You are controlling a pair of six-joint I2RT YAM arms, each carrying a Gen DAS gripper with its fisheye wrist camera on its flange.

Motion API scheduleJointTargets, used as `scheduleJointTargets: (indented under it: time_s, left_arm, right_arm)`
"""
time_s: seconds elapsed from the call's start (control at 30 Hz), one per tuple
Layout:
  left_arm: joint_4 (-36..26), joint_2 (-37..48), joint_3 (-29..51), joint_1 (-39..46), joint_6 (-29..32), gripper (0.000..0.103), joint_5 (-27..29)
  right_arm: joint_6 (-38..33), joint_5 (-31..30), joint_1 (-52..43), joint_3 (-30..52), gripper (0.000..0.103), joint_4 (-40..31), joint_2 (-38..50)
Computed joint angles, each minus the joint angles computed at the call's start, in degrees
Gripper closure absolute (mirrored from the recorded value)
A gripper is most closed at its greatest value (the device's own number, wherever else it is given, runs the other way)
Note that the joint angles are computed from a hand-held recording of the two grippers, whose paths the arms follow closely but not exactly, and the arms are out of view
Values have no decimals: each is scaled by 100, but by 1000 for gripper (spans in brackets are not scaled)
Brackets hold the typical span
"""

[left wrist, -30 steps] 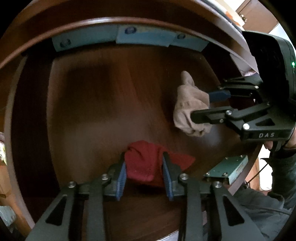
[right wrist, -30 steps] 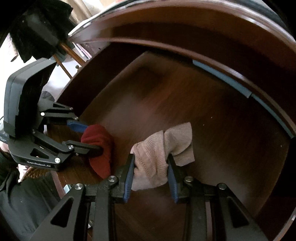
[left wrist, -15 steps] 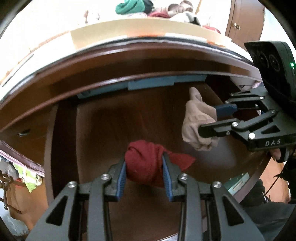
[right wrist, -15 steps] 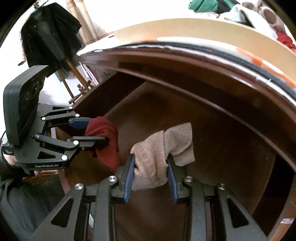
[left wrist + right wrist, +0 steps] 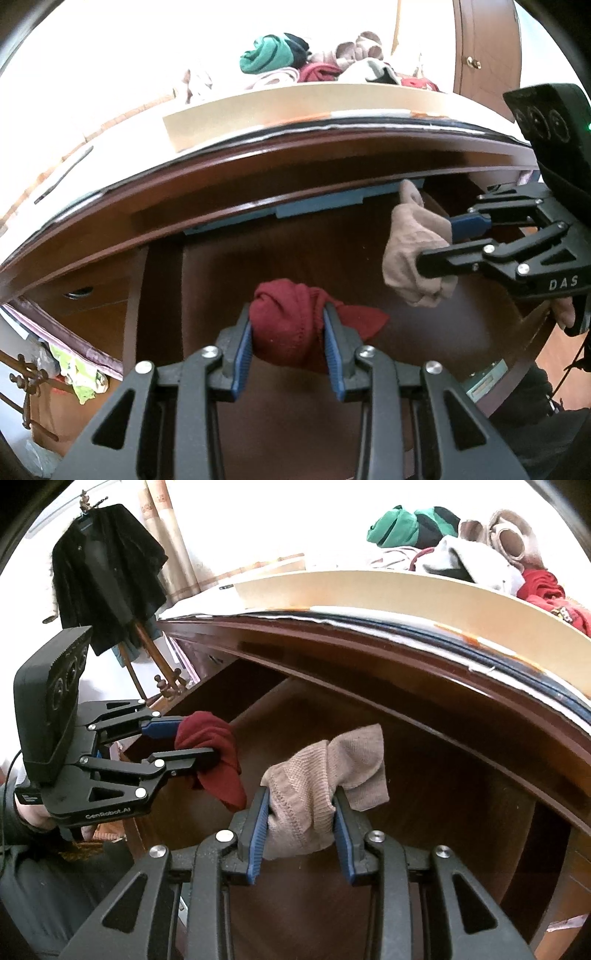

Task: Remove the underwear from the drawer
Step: 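Lift the beige sock and dark red garment out over the tray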

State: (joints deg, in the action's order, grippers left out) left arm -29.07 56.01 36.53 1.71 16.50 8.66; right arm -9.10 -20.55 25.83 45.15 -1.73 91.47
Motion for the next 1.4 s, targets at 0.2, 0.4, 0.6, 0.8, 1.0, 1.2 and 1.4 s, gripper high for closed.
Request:
scheduleJointTargets:
  time_s: [0.2, 0.4, 0.6, 0.8, 1.0, 1.2, 1.4]
  left_arm:
    - [290, -354, -175, -64, -45, 70, -194]
    - [541, -661, -249, 17, -17, 70, -251]
    - [670, -830, -213, 208, 24, 70, -139]
    - [713, -876, -6, 313, 81, 70, -63]
    - [770, -833, 274, 423, 108, 70, 43]
    - [839, -730, 561, 394, 96, 70, 47]
    - [923, -558, 832, 435, 72, 70, 115]
  right_arm:
    - [-17, 141, 80, -343, 68, 410, -320]
    - [-66, 253, 29, -714, 68, 779, -682]
    - [-304, 792, 223, -1022, 68, 987, -1062]
    - [-351, 866, 214, -957, 68, 903, -1420]
    - [-369, 880, 231, -731, 68, 695, -1728]
    - [-444, 970, 346, -504, 68, 561, -1864]
    - [-456, 1025, 410, -177, 68, 385, -1877]
